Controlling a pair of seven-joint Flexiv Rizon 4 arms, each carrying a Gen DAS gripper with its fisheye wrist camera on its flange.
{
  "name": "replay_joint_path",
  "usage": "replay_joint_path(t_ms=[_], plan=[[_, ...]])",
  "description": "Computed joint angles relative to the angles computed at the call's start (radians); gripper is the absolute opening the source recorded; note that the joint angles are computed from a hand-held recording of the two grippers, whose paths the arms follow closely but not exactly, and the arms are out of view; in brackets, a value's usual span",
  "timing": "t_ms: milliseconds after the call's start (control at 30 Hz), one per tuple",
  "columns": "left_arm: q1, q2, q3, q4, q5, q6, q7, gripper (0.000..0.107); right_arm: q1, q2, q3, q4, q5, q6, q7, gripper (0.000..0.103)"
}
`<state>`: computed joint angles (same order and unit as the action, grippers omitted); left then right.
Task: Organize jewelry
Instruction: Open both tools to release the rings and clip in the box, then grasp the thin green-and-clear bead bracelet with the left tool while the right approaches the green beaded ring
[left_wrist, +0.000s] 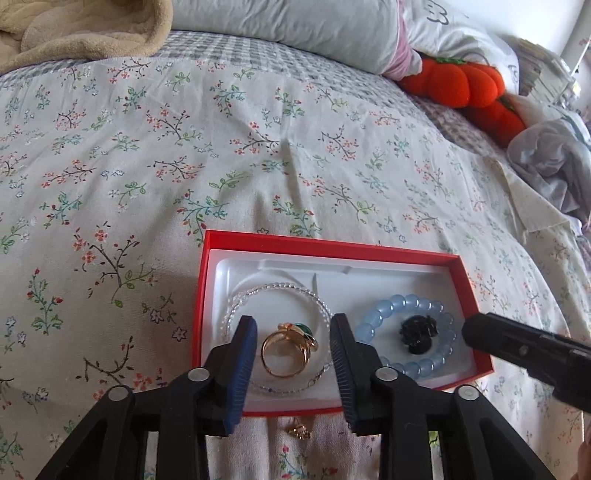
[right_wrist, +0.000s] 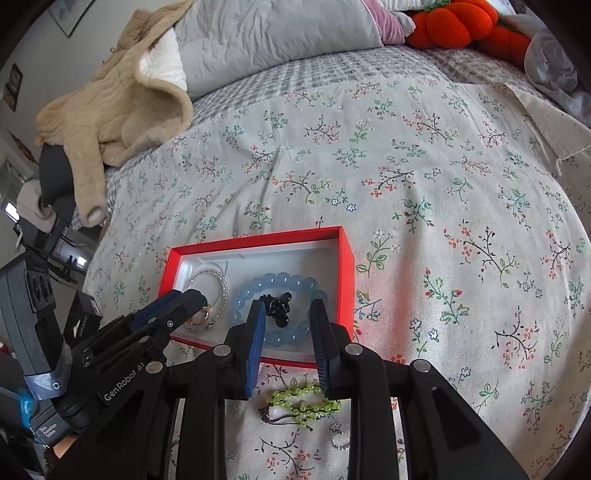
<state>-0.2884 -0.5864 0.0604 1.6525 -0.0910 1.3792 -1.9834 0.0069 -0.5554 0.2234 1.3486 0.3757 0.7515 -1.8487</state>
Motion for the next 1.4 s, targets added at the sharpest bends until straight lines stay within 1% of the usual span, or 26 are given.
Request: replay_joint_path(t_ms=[200,367,467,500,533,567,633,733,833,933,1067,1267,1400], plan=[[-0.036,0.048,0.038,0.032,0.05,-0.029,-0.022,0.045,-0.016,0.031,0.005,0.014,0.018,-0.013,-0.021,0.031],[-0.058,0.093,0.057,0.066,0.111,-0.058,-0.04,0.052,-0.022,0.064,0.003,0.04,0.034,-0.03,-0.046,0.036],[-0.067,0.119,0.064,0.087,0.151,-0.073,-0.058,0.059,-0.023,0.091,0.0,0.073,0.041,-0.029,-0.067,0.042],[-0.069,0.129,0.066,0.097,0.164,-0.076,-0.065,0.064,-0.024,0.099,0.0,0.082,0.046,-0.03,-0.075,0.044],[-0.072,0.136,0.069,0.102,0.176,-0.081,-0.075,0.07,-0.025,0.108,-0.001,0.092,0.049,-0.031,-0.084,0.048],[-0.076,0.145,0.073,0.111,0.19,-0.083,-0.087,0.072,-0.027,0.116,-0.002,0.104,0.054,-0.031,-0.094,0.052],[-0.075,0.163,0.072,0.135,0.212,-0.077,-0.104,0.08,-0.028,0.135,-0.005,0.129,0.06,-0.031,-0.114,0.055],[-0.085,0.189,0.085,0.168,0.254,-0.078,-0.142,0.085,-0.025,0.162,-0.012,0.17,0.061,-0.027,-0.142,0.057],[-0.09,0.211,0.089,0.195,0.301,-0.095,-0.172,0.087,-0.02,0.185,-0.022,0.213,0.053,-0.013,-0.168,0.06],[-0.09,0.228,0.084,0.234,0.344,-0.079,-0.191,0.088,-0.017,0.203,-0.033,0.258,0.04,0.01,-0.196,0.064],[-0.081,0.25,0.064,0.288,0.377,-0.051,-0.189,0.088,-0.02,0.222,-0.044,0.314,0.028,0.045,-0.23,0.066],[-0.053,0.266,0.008,0.374,0.343,0.021,-0.101,0.088,-0.024,0.242,-0.057,0.396,0.0,0.095,-0.264,0.066],[-0.061,0.264,0.003,0.403,0.331,0.03,-0.038,0.088,-0.024,0.249,-0.062,0.441,-0.023,0.11,-0.28,0.066]])
